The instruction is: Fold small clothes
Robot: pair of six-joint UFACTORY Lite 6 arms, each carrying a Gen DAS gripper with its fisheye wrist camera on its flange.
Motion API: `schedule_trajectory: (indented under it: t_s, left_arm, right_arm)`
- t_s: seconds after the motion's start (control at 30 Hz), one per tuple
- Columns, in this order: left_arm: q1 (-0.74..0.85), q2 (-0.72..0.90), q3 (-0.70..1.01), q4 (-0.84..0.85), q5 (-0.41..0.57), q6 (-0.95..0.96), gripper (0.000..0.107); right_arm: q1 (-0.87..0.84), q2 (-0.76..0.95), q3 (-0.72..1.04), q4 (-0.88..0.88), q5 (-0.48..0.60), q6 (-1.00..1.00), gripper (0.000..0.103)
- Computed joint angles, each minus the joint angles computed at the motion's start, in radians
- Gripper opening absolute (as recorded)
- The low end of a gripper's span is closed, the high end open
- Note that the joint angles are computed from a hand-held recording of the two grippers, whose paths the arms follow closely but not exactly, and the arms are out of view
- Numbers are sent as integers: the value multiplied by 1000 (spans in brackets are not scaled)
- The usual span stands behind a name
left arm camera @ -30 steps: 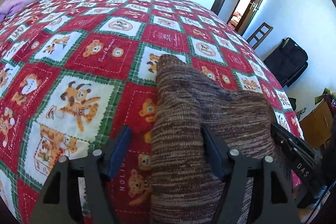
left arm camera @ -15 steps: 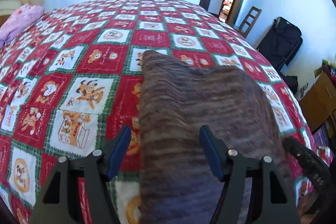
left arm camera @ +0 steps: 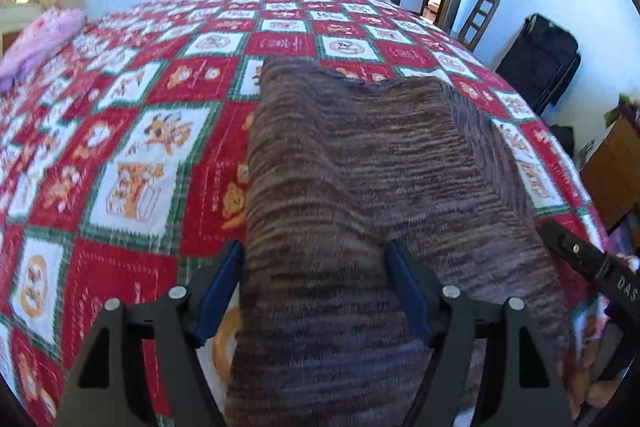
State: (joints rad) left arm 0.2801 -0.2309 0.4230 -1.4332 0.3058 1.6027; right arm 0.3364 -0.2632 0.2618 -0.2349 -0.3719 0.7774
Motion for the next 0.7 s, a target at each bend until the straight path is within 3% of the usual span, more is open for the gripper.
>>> schedule_trajectory:
  t_s: [0.1, 0.2, 0.23, 0.33, 0.57, 0.7]
  left_arm:
    - [103, -38, -15, 99, 122, -58, 76]
    - [172, -58, -9, 70, 208, 8, 76]
    - [181, -54, 1, 44, 223, 38, 76]
    - [148, 30, 87, 12, 203, 49, 77]
    - [115, 328, 275, 17, 196, -49, 77]
    - [112, 332, 210, -195, 218, 198, 85]
  right_arm:
    - [-82, -104, -56, -197, -63, 196, 47]
    - [-115, -162, -80, -244, -89, 250, 71]
    - [-113, -151, -74, -237, -95, 256, 73]
    - [-113, -22, 6, -298, -121, 304, 73]
    - [22, 311, 305, -135, 10, 56, 73]
    - [72, 360, 351, -60, 45, -66, 73]
